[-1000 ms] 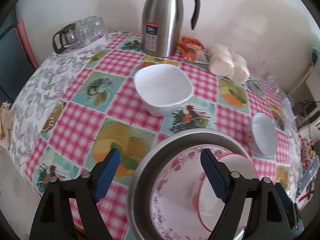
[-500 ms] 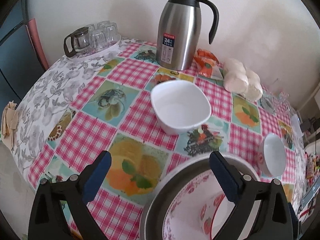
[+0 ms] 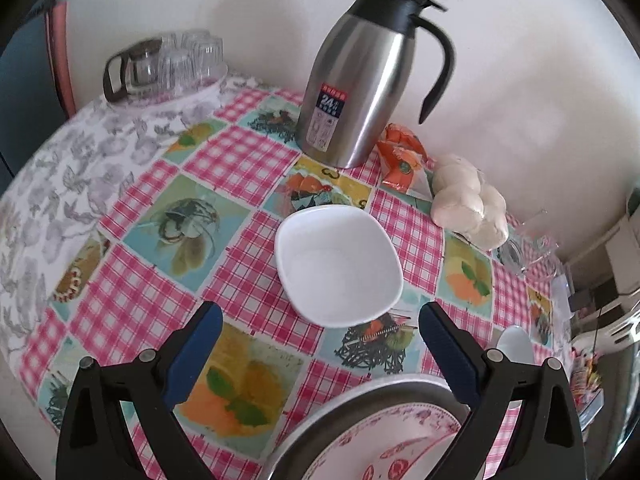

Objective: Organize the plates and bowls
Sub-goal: 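Move both tools toward the white square bowl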

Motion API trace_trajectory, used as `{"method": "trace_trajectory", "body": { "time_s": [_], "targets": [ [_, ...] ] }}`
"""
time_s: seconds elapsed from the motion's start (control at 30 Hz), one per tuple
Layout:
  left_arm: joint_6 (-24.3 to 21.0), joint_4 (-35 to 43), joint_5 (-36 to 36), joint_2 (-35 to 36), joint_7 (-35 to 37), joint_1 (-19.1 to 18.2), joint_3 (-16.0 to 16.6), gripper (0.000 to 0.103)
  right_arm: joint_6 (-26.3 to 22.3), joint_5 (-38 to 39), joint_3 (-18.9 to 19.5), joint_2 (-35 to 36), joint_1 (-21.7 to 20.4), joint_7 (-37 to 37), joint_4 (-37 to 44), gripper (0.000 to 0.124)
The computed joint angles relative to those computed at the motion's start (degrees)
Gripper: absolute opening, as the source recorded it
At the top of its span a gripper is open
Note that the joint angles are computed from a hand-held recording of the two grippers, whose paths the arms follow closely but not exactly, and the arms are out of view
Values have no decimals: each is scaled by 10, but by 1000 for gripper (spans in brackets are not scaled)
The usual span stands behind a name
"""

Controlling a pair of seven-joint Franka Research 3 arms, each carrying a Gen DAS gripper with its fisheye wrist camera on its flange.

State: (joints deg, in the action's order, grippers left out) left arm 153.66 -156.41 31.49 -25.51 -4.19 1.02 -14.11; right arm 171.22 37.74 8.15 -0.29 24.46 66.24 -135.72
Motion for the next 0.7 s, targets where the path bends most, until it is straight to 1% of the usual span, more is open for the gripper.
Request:
{"method": "trace_trajectory", "body": {
  "time_s": [0.07, 0.13, 0.2, 0.27, 0.33, 0.4, 0.57, 0.7],
  "targets": [
    [25, -6, -10, 8, 15, 1, 20, 99, -7, -74, -2, 5, -2, 61, 12, 103],
    [40, -11, -20, 12, 28, 5, 31, 99, -19, -147, -2, 14, -2, 118, 30, 103],
    [55, -19, -27, 11, 34, 17, 37, 99, -27, -187, -2, 21, 0, 144, 46, 103],
    [75, -27, -32, 9, 40, 30, 42, 99, -44, -240, -4, 35, 5, 184, 73, 103],
    [103, -35, -36, 12, 50, 44, 48, 99, -63, -265, -2, 54, 11, 204, 107, 103],
    [121, -36, -48, 20, 74, 49, 59, 99, -80, -269, 2, 70, 16, 201, 137, 103],
    [152, -32, -87, 55, 141, 53, 83, 99, -113, -330, -6, 119, 45, 231, 208, 103],
    [181, -35, -127, 81, 180, 52, 97, 98, -150, -358, -12, 171, 66, 252, 271, 103]
  ]
}}
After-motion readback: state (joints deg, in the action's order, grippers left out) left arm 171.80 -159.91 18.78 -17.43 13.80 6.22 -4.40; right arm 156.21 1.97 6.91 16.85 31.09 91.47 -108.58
